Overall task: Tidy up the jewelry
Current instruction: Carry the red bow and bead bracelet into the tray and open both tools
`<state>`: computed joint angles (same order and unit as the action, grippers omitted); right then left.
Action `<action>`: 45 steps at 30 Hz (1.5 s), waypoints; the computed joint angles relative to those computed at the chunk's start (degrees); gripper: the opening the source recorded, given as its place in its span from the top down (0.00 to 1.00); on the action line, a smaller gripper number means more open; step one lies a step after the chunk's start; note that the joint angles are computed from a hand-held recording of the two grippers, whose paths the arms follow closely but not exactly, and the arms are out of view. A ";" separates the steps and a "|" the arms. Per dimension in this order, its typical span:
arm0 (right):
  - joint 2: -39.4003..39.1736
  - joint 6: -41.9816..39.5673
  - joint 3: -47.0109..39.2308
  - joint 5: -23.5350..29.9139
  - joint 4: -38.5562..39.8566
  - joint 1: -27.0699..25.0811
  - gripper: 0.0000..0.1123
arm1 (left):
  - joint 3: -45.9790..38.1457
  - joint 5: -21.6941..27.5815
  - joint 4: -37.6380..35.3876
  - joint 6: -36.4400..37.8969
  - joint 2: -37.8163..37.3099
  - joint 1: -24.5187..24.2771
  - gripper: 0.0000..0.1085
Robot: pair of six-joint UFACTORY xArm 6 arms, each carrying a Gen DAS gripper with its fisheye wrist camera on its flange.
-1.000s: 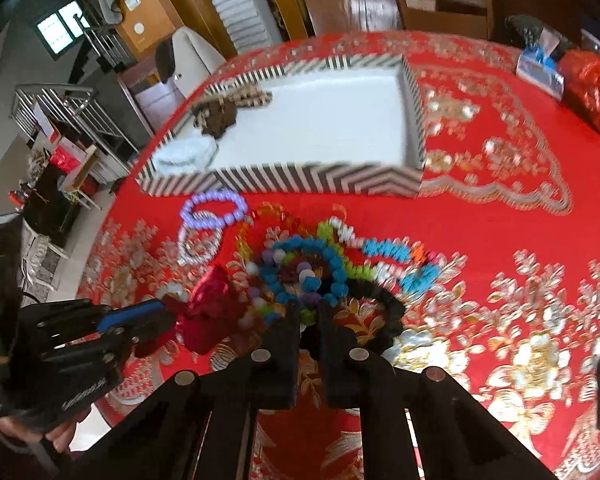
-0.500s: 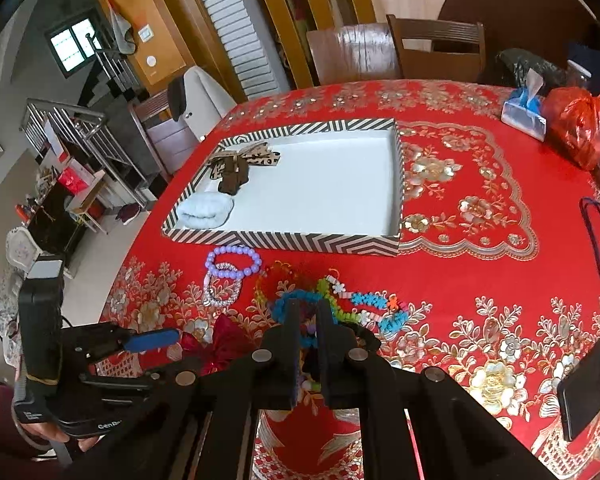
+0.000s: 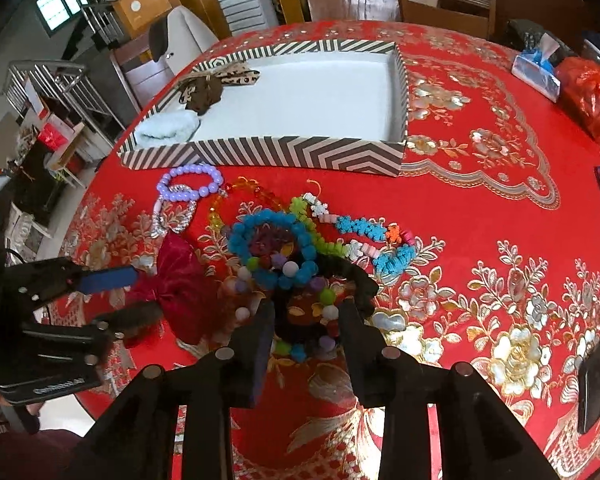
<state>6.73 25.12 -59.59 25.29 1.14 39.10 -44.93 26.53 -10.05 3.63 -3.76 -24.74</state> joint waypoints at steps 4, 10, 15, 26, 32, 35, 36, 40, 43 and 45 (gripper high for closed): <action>2.12 -2.52 -1.49 0.15 2.24 -0.28 0.74 | -0.61 0.45 -3.04 2.65 0.10 0.61 0.58; 0.93 -2.48 0.25 -2.39 4.54 -0.66 0.92 | -1.91 0.85 -5.34 5.37 1.92 0.44 0.58; -2.25 -1.17 2.07 -4.06 3.25 -0.70 0.92 | -2.22 0.43 -7.10 6.52 2.98 0.15 0.85; -7.02 -0.40 2.25 -5.62 1.04 -0.94 0.92 | -1.12 0.15 -9.38 5.25 -1.32 1.71 0.89; -6.20 -1.53 -2.37 -5.22 -0.69 -2.12 0.92 | -2.94 -0.45 -7.37 2.07 -2.61 2.75 0.89; -4.23 -2.74 -6.17 -4.42 -1.38 -2.82 0.92 | -4.97 -0.83 -4.88 -0.24 -1.82 3.61 0.89; -3.29 -3.20 -7.64 -4.08 -1.46 -3.06 0.92 | -5.56 -0.98 -4.22 -0.88 -1.49 3.93 0.89; 1.52 -6.74 -14.05 -2.79 1.13 -4.05 0.92 | -9.28 -0.78 -2.84 -3.01 0.96 5.58 0.89; 5.72 -9.80 -19.31 -1.02 3.46 -4.59 0.92 | -12.92 0.25 -3.36 -3.31 3.80 6.73 0.89; 8.81 -11.23 -23.41 0.59 4.02 -4.89 0.92 | -15.91 0.72 -1.89 -5.06 6.40 7.37 0.89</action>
